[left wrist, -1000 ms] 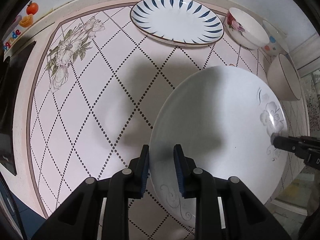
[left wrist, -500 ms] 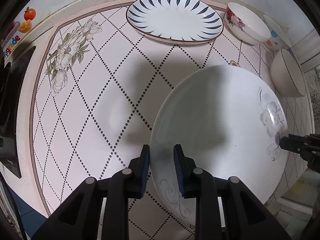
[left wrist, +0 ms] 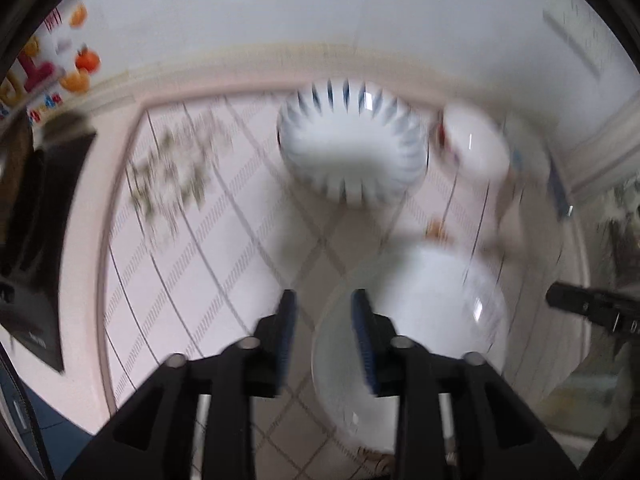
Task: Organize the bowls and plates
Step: 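Grasp the blue-striped plate rim with both grippers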
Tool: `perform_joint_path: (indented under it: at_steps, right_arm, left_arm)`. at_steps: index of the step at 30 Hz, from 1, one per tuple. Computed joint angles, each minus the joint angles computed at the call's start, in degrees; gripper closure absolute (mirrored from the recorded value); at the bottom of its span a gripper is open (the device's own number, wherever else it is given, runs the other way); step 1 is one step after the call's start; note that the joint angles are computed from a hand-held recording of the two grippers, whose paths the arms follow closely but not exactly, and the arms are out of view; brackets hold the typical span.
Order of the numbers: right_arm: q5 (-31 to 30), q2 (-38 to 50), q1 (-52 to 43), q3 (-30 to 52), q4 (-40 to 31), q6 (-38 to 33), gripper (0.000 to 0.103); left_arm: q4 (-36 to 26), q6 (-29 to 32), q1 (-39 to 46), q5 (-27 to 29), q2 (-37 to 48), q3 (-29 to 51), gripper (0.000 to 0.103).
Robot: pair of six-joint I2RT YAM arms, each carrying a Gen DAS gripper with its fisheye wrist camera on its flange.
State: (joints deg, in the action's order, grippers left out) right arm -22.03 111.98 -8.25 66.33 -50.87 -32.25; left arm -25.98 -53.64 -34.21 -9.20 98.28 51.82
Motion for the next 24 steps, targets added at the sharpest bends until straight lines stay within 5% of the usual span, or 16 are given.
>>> perform_joint_path:
  at_steps: [2,7,18,24]
  right_arm:
    - [-3.4,0.7,1.0,4.7,-3.2,2.1,0.048]
    - [-9.8,8.7,6.7,16.4,-2.5,14.0,0.044]
    - [-3.8,25.7,17.2,27.0,12.4,33.4,0.048]
    - [-1.0,30.6,19.1,30.0,15.6,37.0,0.070]
  left_arm:
    - [0.9,4.4,4.7,0.1,-0.8,0.9,0.051]
    - [3.8,12.9,15.5,4.2,8.7,7.6,0.046]
    - [2.8,24.6,24.4,11.1,31.4,26.2,0.046]
    - [0.0,28.3,25.4,12.6,38.0,33.5,0.046]
